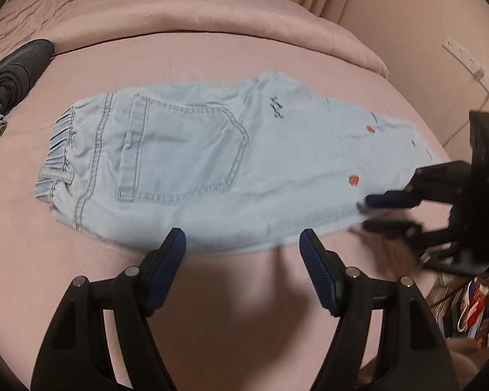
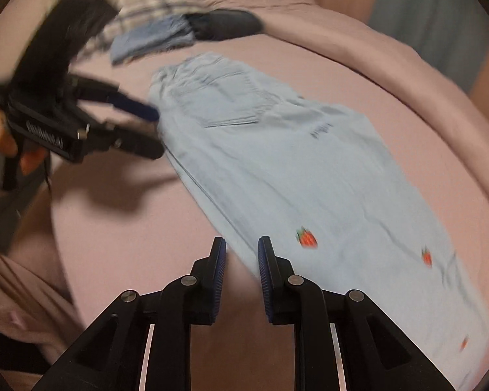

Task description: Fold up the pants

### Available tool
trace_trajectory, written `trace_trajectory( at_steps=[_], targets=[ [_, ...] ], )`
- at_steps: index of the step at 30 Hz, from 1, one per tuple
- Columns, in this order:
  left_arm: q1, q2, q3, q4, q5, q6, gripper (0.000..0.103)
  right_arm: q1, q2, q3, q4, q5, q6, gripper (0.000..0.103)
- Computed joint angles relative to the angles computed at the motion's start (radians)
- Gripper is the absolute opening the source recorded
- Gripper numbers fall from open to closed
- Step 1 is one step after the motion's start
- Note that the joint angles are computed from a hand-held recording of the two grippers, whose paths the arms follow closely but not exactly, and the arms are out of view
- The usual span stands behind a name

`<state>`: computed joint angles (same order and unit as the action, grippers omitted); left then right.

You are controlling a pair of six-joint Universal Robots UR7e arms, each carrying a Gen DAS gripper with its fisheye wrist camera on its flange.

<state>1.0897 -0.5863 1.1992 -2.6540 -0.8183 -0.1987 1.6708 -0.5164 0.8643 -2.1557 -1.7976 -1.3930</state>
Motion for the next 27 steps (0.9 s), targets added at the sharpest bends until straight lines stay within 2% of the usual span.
trace_trajectory(
  at_steps=[5, 6, 9, 11, 13, 16, 20, 22, 24, 25, 26, 27],
  targets=[
    [0.018, 0.024, -0.074, 0.025, -0.022, -0.039, 0.073, 0.017, 0.056, -0.020, -0.082, -0.053, -0.105, 0.020],
    [0.021, 0.020, -0.072, 0.024, -0.026, -0.044, 0.073, 0.019, 0.041, 0.018, -0.096, -0.056, -0.113, 0.020],
    [0.022, 0.005, -0.064, 0.028, -0.035, -0.066, 0.073, 0.021, 0.034, 0.052, -0.137, -0.065, -0.160, 0.012],
    [0.027, 0.003, -0.068, 0.035, -0.036, -0.079, 0.072, 0.023, 0.034, 0.035, -0.109, -0.061, -0.170, 0.007],
    [0.029, -0.008, -0.057, 0.028, -0.039, -0.080, 0.073, 0.024, 0.042, -0.037, 0.005, -0.039, -0.111, 0.007],
    [0.034, -0.011, -0.067, 0.045, -0.039, -0.085, 0.073, 0.021, 0.035, -0.086, 0.126, -0.005, -0.079, 0.007],
    [0.034, 0.009, -0.114, 0.105, -0.018, -0.108, 0.073, 0.019, 0.061, -0.068, 0.086, -0.084, -0.100, 0.007],
    [0.023, 0.022, -0.141, 0.134, 0.011, -0.107, 0.073, 0.023, 0.072, -0.091, 0.105, -0.067, -0.055, 0.010],
    [0.012, 0.034, -0.153, 0.107, 0.001, -0.057, 0.074, 0.021, 0.059, -0.112, 0.146, -0.015, -0.008, 0.012],
    [0.006, 0.047, -0.163, 0.077, -0.008, -0.001, 0.076, 0.014, 0.050, -0.126, 0.174, 0.043, 0.015, 0.012],
    [0.003, 0.063, -0.180, 0.066, -0.003, 0.045, 0.080, 0.004, 0.054, -0.155, 0.193, 0.096, 0.068, 0.013],
    [0.004, 0.088, -0.214, 0.098, 0.027, 0.049, 0.079, -0.003, 0.077, -0.202, 0.206, 0.108, 0.140, 0.013]
  ],
)
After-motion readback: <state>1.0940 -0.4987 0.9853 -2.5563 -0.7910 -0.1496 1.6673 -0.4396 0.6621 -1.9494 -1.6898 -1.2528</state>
